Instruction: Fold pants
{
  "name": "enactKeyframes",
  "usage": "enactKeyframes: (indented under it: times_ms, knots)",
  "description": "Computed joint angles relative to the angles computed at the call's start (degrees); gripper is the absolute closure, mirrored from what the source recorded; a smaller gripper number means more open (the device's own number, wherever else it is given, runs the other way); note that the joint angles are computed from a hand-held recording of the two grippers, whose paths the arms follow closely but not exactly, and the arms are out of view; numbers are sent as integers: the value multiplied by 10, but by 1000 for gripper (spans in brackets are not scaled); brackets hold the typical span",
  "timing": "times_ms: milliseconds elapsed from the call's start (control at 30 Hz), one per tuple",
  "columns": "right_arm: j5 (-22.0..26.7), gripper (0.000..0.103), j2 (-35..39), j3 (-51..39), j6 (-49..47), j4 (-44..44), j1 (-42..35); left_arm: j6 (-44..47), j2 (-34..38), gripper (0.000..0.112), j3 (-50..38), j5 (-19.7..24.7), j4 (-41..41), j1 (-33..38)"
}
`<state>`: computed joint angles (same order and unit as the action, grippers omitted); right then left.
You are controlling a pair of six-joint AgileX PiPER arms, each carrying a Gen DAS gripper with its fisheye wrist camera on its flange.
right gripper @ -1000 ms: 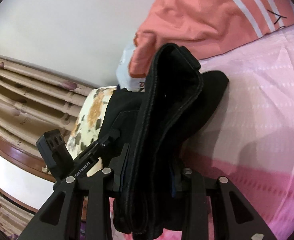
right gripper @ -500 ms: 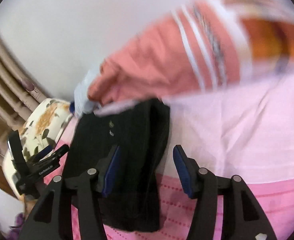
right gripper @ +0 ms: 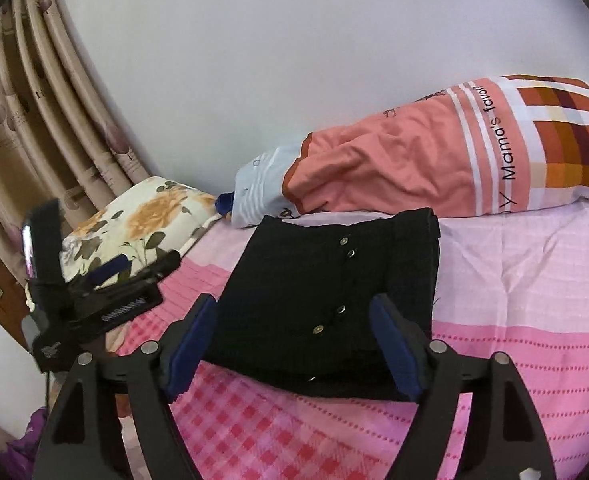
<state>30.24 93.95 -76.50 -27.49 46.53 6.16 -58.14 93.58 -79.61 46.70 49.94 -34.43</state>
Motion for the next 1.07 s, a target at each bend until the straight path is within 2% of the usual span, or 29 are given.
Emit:
enactKeyframes:
  times_ms: [133, 300, 400, 500, 633, 700, 800, 833, 900, 933, 1033, 1067]
  knots:
    - [0, 27, -20, 14, 5, 0, 3, -4, -51, 12, 19, -8, 1, -10]
    - [0, 27, -52, 30, 16, -4, 5, -62, -134, 9, 49, -18, 43, -41]
    - [4, 26, -75, 33, 21, -7, 5, -113, -160, 9, 42, 42, 107, -91]
    - [3, 23, -96, 34, 34, -20, 8, -73, -189, 9, 28, 41, 52, -95]
    - [4, 15, -114, 27, 62, -51, 22, -104, -214, 9, 43, 92, 45, -117]
    - [7, 14, -115, 24, 75, -65, 31, -74, -218, 9, 47, 96, 6, -107]
    - [6, 14, -111, 20, 119, -110, 60, -52, -236, 9, 83, 73, -45, -80]
    - [5, 14, -109, 20, 132, -122, 68, -69, -240, 9, 97, 80, -32, -83]
    - [6, 14, -99, 15, 149, -135, 84, -121, -233, 9, 116, 131, 25, -108]
    - [10, 14, -88, 5, 167, -150, 96, -126, -233, 9, 124, 140, 28, -105]
    - [21, 13, -46, -44, 212, -205, 142, -119, -249, 9, 154, 117, -5, -52]
    - [26, 9, -28, -64, 218, -216, 156, -114, -258, 9, 166, 100, -16, -30]
